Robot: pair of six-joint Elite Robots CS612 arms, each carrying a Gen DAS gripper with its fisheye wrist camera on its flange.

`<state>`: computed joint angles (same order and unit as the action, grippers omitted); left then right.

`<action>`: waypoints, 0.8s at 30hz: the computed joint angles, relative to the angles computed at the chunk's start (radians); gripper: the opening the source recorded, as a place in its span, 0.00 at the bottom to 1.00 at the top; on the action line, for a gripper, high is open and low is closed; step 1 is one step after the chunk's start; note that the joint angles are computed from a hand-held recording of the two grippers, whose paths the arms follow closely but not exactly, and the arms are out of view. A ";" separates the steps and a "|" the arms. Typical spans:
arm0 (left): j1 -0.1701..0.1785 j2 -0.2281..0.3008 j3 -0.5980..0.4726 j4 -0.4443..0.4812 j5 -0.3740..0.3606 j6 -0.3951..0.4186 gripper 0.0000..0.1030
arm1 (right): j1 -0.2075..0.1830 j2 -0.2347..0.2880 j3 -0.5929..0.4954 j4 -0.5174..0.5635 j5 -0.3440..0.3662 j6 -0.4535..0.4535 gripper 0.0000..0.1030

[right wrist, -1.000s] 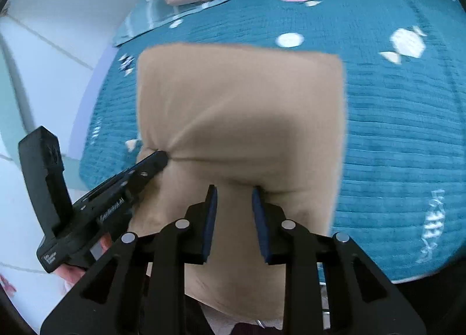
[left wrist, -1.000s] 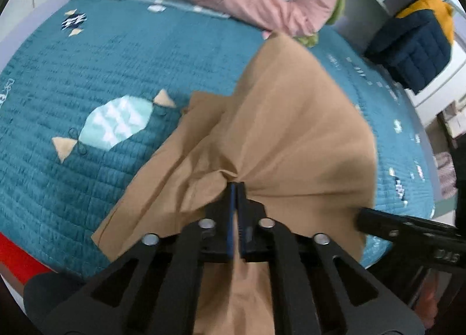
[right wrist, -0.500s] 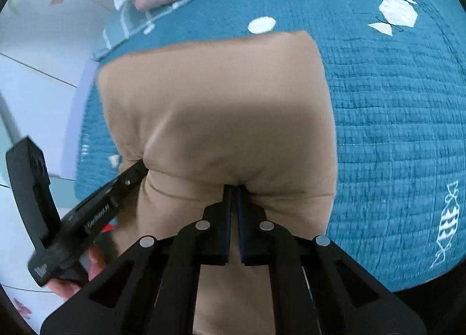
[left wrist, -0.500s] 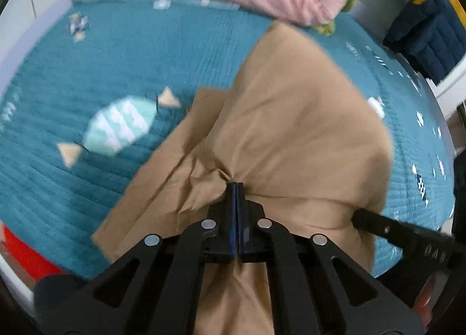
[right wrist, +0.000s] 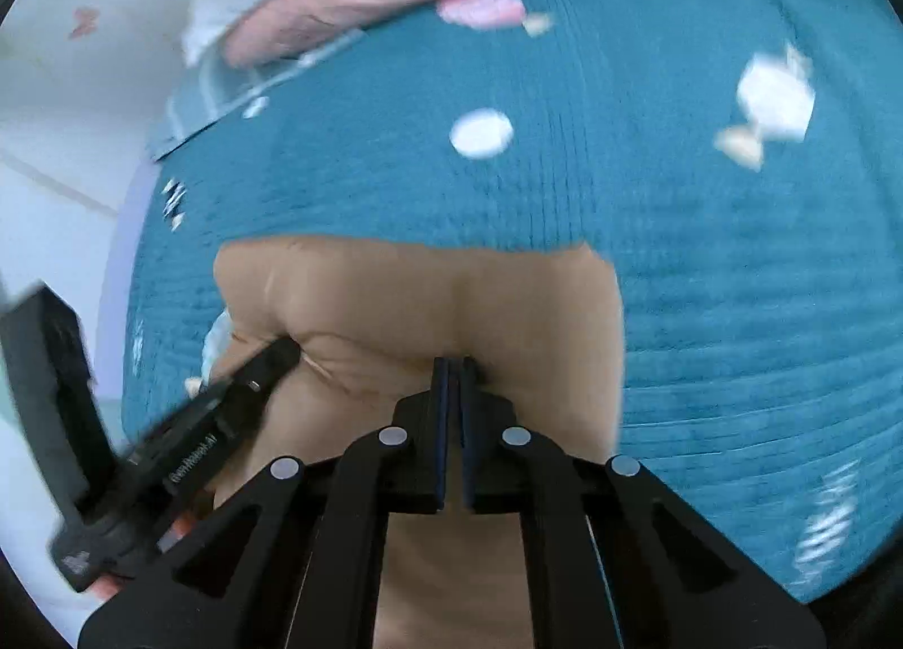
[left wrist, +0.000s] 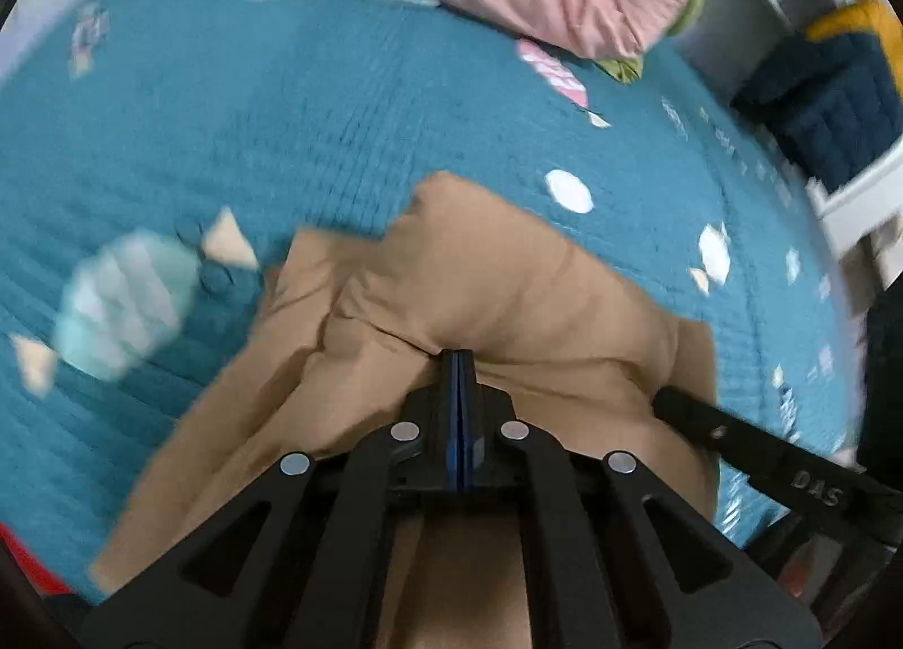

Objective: Fold large clothes
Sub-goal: 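Lower the folded bundle onto the bed and open both tools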

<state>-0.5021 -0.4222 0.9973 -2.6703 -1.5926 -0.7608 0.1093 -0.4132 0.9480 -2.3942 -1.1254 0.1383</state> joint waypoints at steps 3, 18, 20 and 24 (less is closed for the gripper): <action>0.011 -0.012 0.040 -0.075 -0.046 -0.021 0.02 | 0.006 -0.017 0.022 -0.009 -0.033 -0.035 0.01; -0.053 -0.148 0.236 -0.187 0.147 0.161 0.89 | -0.055 -0.121 0.212 -0.199 0.125 0.075 0.93; -0.052 -0.150 0.237 -0.149 0.163 0.147 0.89 | -0.059 -0.119 0.216 -0.178 0.122 0.072 0.93; -0.029 -0.151 0.243 -0.110 0.113 0.086 0.89 | -0.065 -0.108 0.210 -0.072 0.121 0.018 0.93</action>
